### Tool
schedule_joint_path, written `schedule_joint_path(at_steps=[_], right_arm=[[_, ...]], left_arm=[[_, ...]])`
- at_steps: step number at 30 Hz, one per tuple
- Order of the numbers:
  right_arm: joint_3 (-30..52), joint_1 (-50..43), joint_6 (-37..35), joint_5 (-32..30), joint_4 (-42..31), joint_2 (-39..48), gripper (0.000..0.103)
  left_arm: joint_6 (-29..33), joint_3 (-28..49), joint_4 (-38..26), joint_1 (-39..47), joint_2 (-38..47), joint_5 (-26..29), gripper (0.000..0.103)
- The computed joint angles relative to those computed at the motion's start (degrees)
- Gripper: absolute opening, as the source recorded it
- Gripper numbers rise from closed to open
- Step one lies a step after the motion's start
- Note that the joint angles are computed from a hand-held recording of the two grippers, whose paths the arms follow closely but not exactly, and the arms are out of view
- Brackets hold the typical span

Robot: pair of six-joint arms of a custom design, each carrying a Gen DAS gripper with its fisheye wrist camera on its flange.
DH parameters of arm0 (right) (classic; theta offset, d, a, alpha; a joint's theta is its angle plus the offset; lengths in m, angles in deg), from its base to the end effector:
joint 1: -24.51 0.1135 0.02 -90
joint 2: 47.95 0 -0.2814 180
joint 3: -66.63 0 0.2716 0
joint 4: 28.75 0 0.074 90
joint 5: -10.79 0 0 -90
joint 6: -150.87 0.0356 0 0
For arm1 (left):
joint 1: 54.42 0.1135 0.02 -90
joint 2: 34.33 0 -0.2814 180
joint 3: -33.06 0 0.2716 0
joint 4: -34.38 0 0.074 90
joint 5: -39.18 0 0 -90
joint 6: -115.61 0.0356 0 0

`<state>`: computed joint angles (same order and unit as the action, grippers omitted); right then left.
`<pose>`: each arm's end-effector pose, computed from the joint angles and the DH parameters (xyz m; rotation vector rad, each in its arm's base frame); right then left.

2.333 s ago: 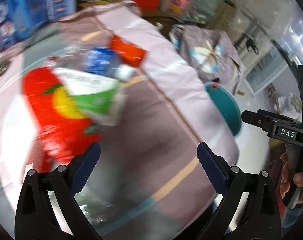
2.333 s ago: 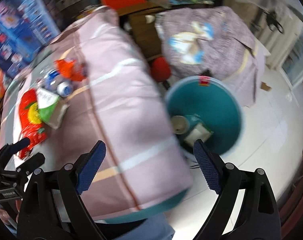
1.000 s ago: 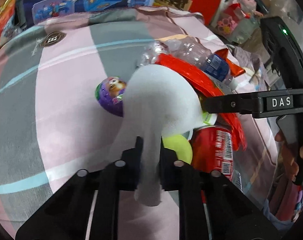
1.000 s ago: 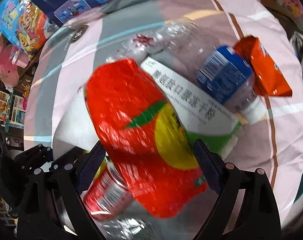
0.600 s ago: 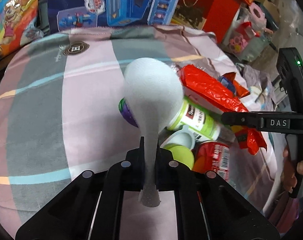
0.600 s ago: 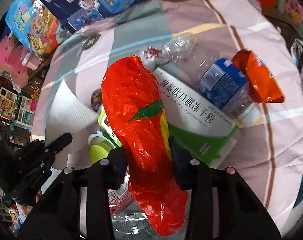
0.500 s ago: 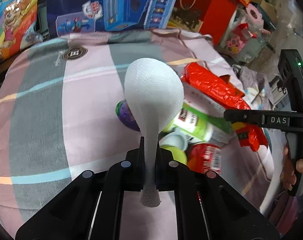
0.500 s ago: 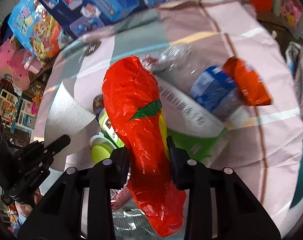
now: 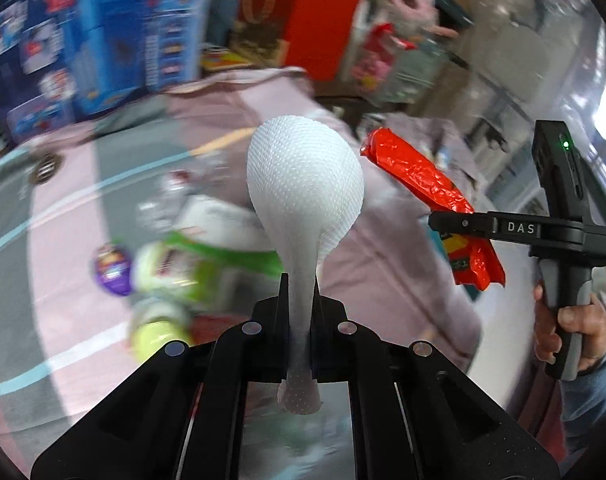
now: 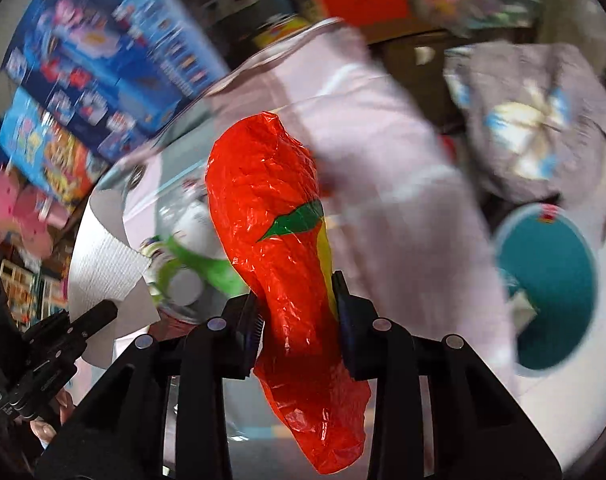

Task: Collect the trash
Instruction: 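Carry tissue and red bag to the teal bin and release both inside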

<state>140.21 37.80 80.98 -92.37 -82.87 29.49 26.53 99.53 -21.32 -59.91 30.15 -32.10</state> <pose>0.2778 0.0740 0.2777 0.0694 2.6265 0.5067 0.2318 -0.0338 0.2901 0.2733 2.4764 -0.4423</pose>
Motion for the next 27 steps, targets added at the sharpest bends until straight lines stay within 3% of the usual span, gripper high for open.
schedule_joint_path(at_steps=[8,15,21,27], right_arm=[[-6.7,-29.0,-14.82,-7.84,-7.01,-9.98,0.031],[-8.92,-53.15,-29.75,-15.31,-9.75,-5.22,0.031],[-8.2,-62.42,-37.04,-17.55,-10.37,1.16,0.032],[-6.31,-63.85,-37.14,-17.57,-8.32,7.94,0.032]], left_arm=[[-11.96,7.71,5.08,-24.9,12.11,-7.27,0.008],[-15.17,18.88,5.2,-37.8,27.11,-11.13,0.008],[-16.07,30.29,3.54,-42.4,40.38,-10.48,0.008],[-16.16,40.63,0.51,-44.37,51.89,-9.69,0.008]])
